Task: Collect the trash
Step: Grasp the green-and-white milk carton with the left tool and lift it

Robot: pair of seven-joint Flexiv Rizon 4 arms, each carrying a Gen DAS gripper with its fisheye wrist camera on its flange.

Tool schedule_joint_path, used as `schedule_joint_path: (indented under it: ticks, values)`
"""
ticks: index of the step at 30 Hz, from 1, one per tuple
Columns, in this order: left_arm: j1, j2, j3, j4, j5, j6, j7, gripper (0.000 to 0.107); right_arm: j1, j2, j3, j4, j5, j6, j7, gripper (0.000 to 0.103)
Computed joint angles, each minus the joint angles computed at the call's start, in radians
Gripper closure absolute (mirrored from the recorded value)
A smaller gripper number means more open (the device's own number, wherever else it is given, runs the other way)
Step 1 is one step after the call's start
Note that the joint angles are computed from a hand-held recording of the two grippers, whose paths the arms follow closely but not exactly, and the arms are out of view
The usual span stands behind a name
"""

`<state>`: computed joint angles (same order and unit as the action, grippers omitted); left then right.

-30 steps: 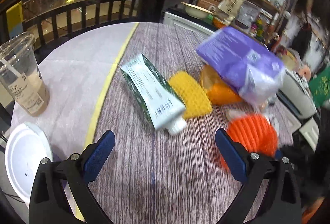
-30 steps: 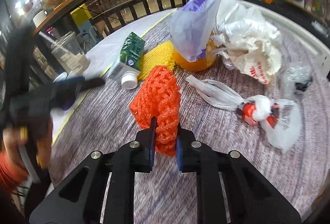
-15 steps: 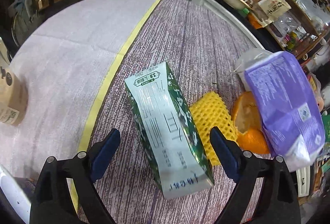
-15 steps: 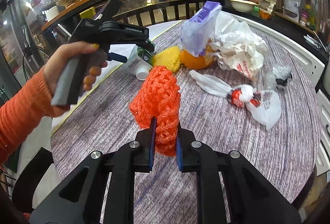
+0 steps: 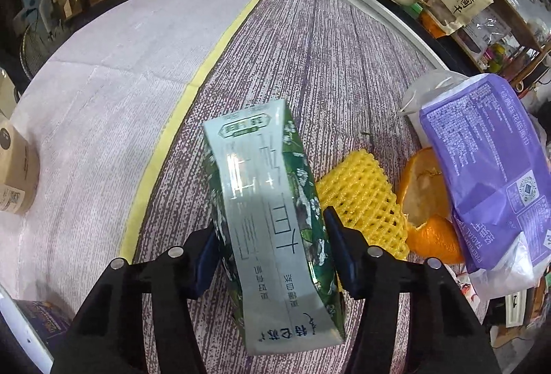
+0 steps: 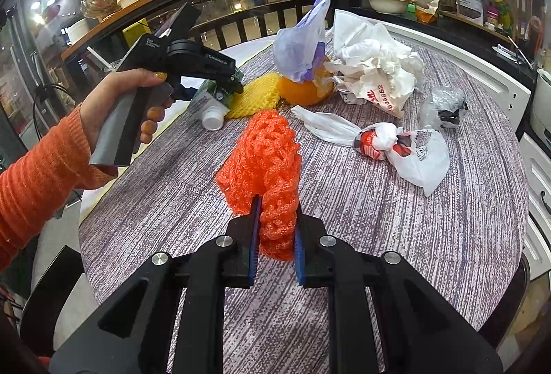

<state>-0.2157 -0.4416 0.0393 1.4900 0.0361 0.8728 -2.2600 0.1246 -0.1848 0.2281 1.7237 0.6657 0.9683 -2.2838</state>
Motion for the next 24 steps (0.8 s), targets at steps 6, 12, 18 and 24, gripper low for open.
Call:
schedule_joint_path:
  ticks: [6,12,18,24]
  values:
    - [-0.013,0.043,0.006,0.067,0.022,0.085,-0.022,0.054,-0.007,0.008,0.000,0.007,0.034,0.007,-0.017,0.086]
    - [-0.056,0.110,0.040,0.133,0.132,0.177,-0.092,0.056,-0.015,0.016,-0.003,0.018,0.074,0.019,-0.037,0.086]
    - [-0.090,0.167,0.058,0.172,0.269,0.237,-0.183,0.057,-0.029,0.030,-0.010,0.031,0.121,0.014,-0.055,0.086]
    - [-0.091,0.201,0.023,0.204,0.307,0.303,-0.200,0.057,-0.045,0.050,-0.027,0.043,0.176,0.019,-0.063,0.086]
